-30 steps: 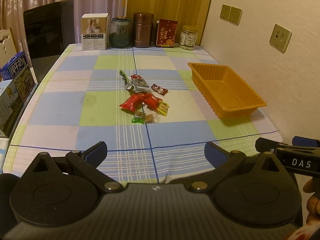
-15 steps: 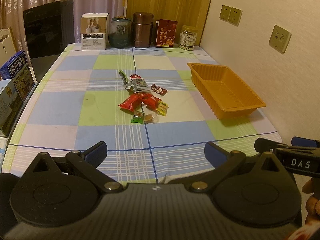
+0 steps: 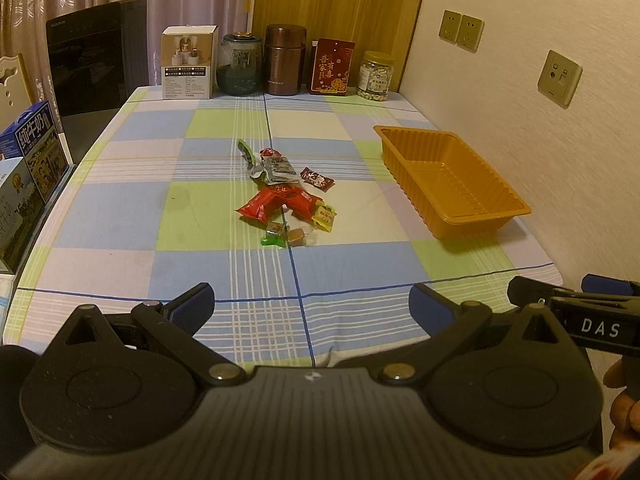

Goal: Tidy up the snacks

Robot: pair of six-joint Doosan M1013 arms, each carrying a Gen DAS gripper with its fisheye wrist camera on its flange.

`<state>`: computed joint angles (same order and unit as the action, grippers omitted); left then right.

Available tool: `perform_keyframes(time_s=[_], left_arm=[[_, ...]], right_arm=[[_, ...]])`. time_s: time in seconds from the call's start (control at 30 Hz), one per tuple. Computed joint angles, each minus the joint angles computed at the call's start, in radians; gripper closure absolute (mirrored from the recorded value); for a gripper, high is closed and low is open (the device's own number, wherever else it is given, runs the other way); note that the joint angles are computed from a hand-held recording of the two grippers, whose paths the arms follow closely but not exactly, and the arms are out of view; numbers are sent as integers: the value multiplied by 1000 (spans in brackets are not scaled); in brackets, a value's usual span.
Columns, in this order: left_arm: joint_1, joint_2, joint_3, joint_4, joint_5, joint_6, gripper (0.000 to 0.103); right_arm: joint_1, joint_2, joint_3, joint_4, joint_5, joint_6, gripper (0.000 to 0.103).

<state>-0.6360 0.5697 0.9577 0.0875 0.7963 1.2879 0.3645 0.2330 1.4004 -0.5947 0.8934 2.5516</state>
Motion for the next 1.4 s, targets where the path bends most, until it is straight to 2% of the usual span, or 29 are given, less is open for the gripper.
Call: perform_keyframes(time_s=[0.37, 0.63, 0.9, 1.13, 1.23, 1.4], left_arm=[[2, -1, 2, -12, -7, -7, 0], [30, 10, -12, -55, -13, -11, 0], [65, 59, -67, -58, 22, -1, 1], [88, 136, -176, -68, 75, 46, 5], [98, 179, -238, -82, 105, 75, 5], [113, 261, -362, -134, 163, 139, 10]], right_arm=[[0, 0, 0, 0, -4, 3, 0], [-12, 6, 4, 28, -62, -10, 0], [-33, 52, -29, 77, -112, -71, 1], [-55, 106, -68, 131, -148, -107, 1], [-64, 137, -96, 159, -152, -132, 15], [-81, 197, -155, 224, -152, -184, 25]])
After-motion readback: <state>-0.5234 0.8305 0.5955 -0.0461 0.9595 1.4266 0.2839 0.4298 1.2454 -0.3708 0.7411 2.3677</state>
